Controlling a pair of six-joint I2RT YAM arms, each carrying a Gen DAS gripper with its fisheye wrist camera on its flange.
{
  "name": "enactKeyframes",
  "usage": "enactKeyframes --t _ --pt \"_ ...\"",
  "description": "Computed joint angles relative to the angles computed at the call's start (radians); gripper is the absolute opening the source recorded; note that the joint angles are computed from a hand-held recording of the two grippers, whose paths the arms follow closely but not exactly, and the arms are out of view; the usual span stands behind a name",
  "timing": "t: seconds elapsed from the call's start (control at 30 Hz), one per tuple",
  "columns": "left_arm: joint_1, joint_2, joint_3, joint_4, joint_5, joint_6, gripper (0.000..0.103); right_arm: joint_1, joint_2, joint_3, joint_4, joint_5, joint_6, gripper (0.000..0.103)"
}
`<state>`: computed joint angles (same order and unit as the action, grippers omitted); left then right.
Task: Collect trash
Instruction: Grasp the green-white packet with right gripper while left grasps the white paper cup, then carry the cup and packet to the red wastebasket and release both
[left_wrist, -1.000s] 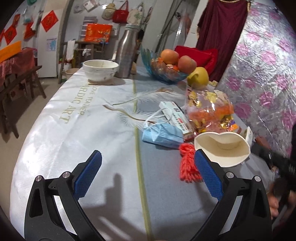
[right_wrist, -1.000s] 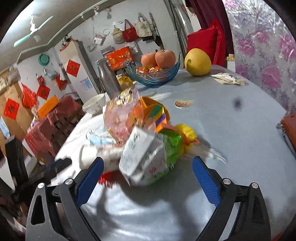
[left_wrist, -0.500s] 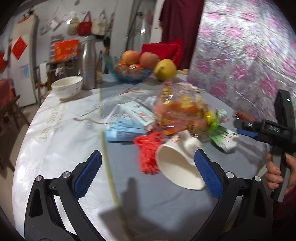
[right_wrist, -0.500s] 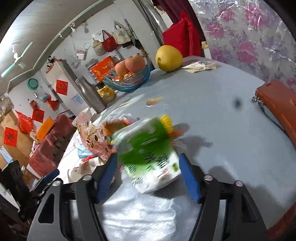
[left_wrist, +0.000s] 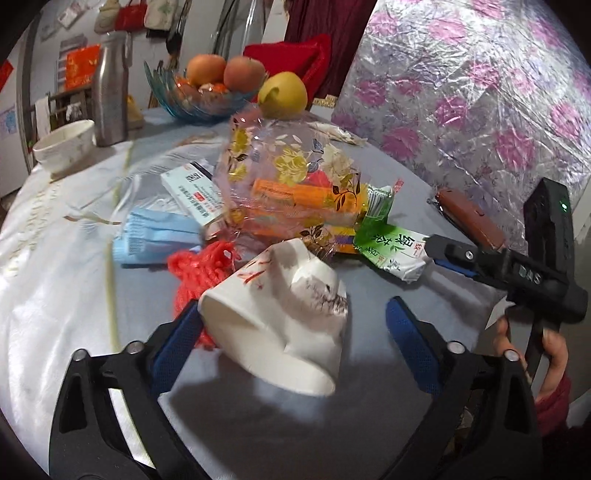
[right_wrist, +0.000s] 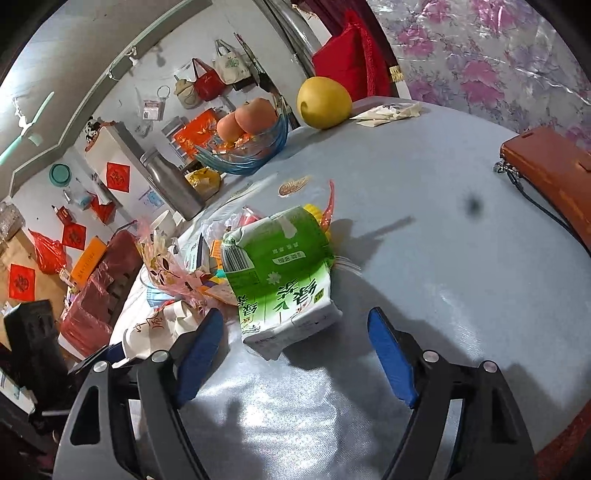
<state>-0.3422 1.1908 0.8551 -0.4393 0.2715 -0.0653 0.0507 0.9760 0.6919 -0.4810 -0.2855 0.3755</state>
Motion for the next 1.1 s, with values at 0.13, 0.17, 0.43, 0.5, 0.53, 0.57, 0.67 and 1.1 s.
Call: enactKeyframes --t 0.13,0.17,0.43,0.5,0.53,0.57,0.67,1.1 --pt "0.007 0.025 0.009 -0.011 0.039 0.004 0.049 0.008 0.018 -0.002 0.015 0.007 -0.001 0.079" --pt "0.016 0.001 -0.006 0.0 0.052 0.004 0.043 0.017 0.023 0.001 0.013 0.018 -0.001 0.079" --pt "0.033 -0.092 -0.056 0.009 0.044 0.017 0.04 0.077 0.112 0.02 0.058 0.071 0.029 0.057" --pt "0.045 -0.092 -0.058 0.0 0.061 0.013 0.04 0.087 0.098 0.005 0.087 0.075 0.032 0.037" --pt "0.049 -0.094 -0.058 -0.005 0.068 0.014 0.04 0.095 0.084 0.0 0.089 0.088 0.032 0.03" --pt "0.049 -0.095 -0.057 -0.012 0.073 0.016 0.041 0.084 0.068 -0.002 0.094 0.043 0.028 0.025" --pt "0.032 -0.099 -0.062 -0.02 0.066 0.006 0.042 0.099 0.015 0.009 0.062 0.079 0.022 0.023" --pt "-0.033 -0.198 -0.065 -0.022 0.03 -0.014 0.04 0.017 -0.173 0.012 -0.032 0.05 -0.003 0.023"
